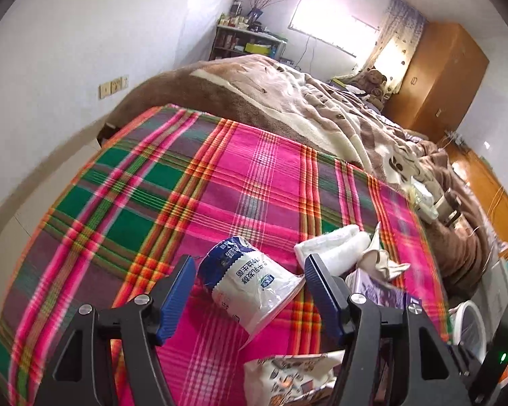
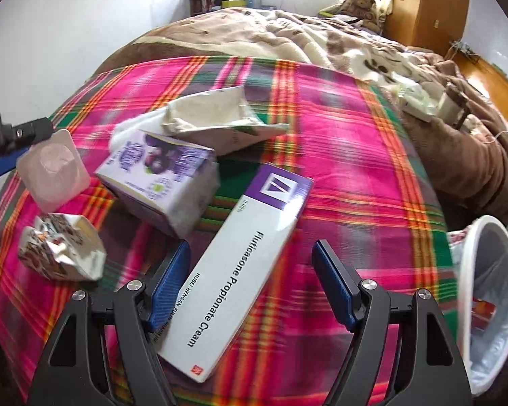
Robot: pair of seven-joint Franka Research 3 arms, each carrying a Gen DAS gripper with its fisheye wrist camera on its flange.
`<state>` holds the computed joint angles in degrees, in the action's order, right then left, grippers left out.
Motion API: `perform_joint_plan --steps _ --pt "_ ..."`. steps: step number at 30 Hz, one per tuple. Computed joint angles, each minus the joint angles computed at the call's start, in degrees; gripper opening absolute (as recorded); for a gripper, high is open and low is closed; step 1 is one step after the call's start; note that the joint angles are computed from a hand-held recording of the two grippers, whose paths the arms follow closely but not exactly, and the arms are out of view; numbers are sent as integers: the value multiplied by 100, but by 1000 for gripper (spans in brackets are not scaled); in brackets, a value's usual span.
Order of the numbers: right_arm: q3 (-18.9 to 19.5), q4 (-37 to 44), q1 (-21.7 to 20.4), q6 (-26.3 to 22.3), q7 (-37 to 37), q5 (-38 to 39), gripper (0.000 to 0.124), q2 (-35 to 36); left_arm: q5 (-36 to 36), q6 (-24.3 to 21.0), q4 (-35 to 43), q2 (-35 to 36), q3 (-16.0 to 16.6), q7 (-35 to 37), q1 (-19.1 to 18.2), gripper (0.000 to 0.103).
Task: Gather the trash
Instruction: 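Grasp the white cream box with the right tool while the left tool grasps the yogurt cup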
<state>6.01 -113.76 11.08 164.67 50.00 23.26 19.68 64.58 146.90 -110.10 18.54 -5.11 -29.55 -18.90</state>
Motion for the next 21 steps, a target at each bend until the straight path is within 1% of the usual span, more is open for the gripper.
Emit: perform_joint_plan --steps 2,6,9,10,14,18,20,21 --pt "-74 27 19 48 38 -93 76 41 29 165 -11 25 35 -161 39 70" --pt "-12 178 -158 -192 -32 84 76 116 74 402 70 138 83 -300 59 70" --pt "-69 151 -135 -84 -49 17 76 126 207 1047 128 279 164 -492 114 70" --pt "-73 148 -140 -58 -66 4 76 138 194 1091 151 307 182 -490 90 70" --pt "17 144 -304 -149 -234 208 76 121 -70 939 404 490 184 -100 -30 70" --pt "100 147 -408 -173 -442 421 75 123 -219 1074 471 598 277 -70 -92 70" --pt "123 144 -434 -176 -532 527 73 120 -361 929 502 631 292 24 -137 70" --pt "141 138 -455 -169 -593 586 69 115 -410 860 525 646 305 43 -163 70"
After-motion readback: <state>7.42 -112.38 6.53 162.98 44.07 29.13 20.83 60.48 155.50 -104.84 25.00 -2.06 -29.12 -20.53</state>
